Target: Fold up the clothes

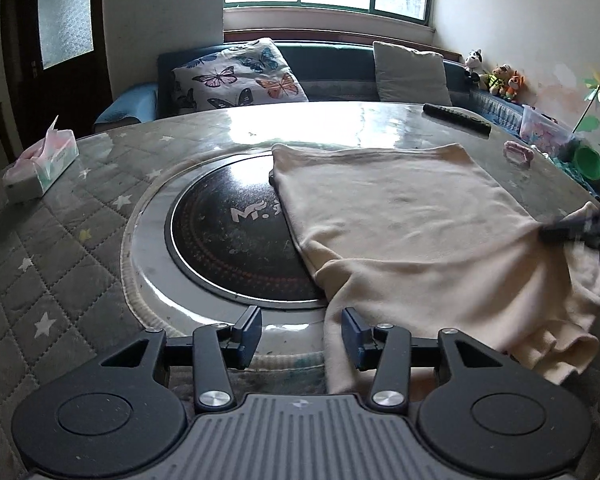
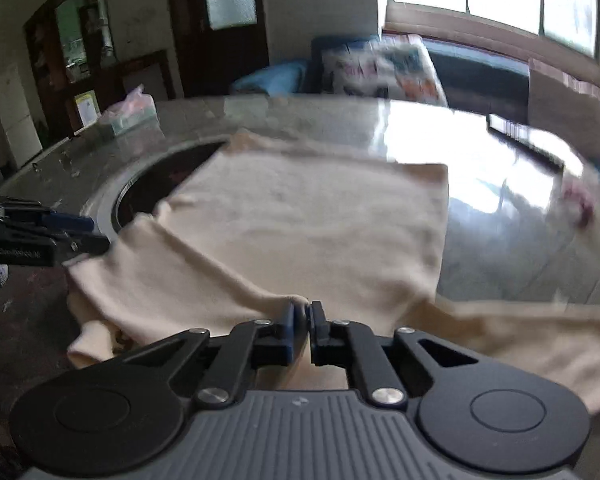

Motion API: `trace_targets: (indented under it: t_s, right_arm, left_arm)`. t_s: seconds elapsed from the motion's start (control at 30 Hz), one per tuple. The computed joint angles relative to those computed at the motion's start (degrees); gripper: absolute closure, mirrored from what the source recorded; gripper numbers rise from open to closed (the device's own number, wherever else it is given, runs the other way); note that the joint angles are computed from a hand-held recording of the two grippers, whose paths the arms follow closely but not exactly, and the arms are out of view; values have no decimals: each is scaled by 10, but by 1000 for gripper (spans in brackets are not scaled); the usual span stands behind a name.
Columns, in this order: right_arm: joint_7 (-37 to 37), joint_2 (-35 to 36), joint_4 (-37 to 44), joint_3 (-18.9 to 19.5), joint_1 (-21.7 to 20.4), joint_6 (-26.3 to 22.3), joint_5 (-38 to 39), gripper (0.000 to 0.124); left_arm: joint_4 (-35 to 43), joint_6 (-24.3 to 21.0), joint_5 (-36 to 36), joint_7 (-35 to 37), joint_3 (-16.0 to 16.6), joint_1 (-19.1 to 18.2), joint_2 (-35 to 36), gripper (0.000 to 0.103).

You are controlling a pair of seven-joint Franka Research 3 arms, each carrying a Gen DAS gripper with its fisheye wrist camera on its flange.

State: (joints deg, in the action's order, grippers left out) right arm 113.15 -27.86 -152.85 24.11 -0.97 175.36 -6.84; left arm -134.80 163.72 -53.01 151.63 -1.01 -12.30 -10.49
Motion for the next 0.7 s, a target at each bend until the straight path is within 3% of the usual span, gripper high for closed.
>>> trace_targets:
  t_s: [0.1, 0.27, 0.37, 0.53, 0.7]
  right_arm:
    - [16, -3, 18, 44, -54, 7, -24, 118]
    - [70, 12, 36, 100, -129, -21, -77, 114]
    - [62, 9, 23, 47, -73, -15, -70, 114]
    - [11, 14, 7, -34, 27, -19, -28, 113]
    - [13, -5, -16, -37, 41, -36, -14, 111]
  left_arm:
    - [-8, 3, 41, -34, -8, 10, 0, 55]
    - [-8, 5, 40, -33, 6, -1, -11, 56]
    - [12, 6, 24, -29, 9, -8, 0, 55]
    - [49, 10, 29, -44, -14, 1, 41, 54]
    - [43, 38, 72, -59, -40, 14, 54, 48]
